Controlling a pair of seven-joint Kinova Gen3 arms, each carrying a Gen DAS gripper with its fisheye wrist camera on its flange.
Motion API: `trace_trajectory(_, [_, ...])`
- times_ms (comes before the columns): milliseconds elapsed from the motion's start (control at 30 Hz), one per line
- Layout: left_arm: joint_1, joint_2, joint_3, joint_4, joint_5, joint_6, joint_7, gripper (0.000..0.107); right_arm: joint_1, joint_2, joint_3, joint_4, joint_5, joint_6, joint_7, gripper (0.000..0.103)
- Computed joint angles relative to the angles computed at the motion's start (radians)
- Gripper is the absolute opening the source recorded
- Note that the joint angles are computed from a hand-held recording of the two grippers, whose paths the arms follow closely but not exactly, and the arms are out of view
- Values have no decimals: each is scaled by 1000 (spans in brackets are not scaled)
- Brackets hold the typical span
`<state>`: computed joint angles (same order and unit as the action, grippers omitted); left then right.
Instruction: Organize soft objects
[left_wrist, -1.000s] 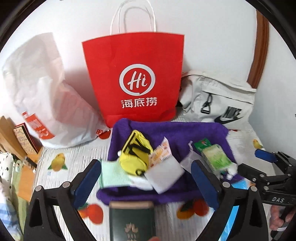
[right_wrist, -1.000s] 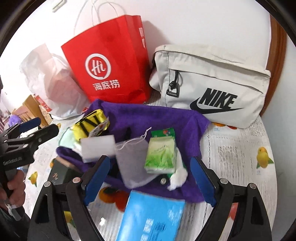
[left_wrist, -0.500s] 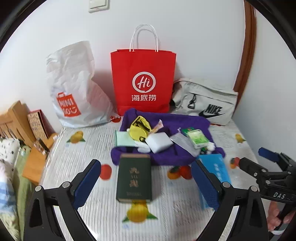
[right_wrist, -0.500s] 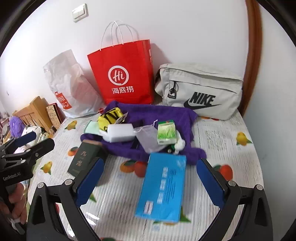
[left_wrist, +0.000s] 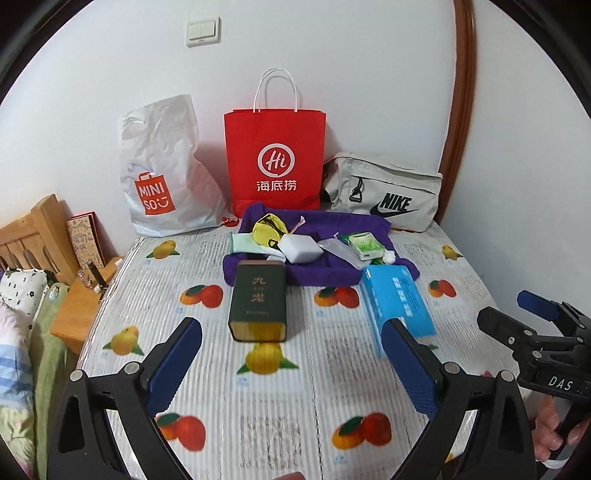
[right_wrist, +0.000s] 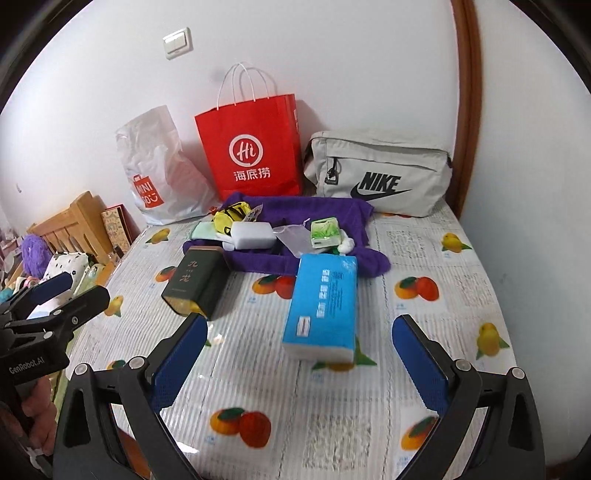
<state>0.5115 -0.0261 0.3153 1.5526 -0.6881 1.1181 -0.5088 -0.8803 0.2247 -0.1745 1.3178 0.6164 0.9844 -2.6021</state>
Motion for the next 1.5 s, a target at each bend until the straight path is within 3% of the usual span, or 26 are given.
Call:
trace_trajectory(367, [49,-50,103,67,-74,97,162,98,-55,-94,-70,140,123,41,-156,99])
trace_trajectory(567, [79,-50,125,65,-108,144,200,98,-55,-119,-112,171,167,64,-202,99])
trace_trajectory(1500, [145,-33,127,38,-147,213,230,98,-25,-169,-174,230,203,65,-256,99])
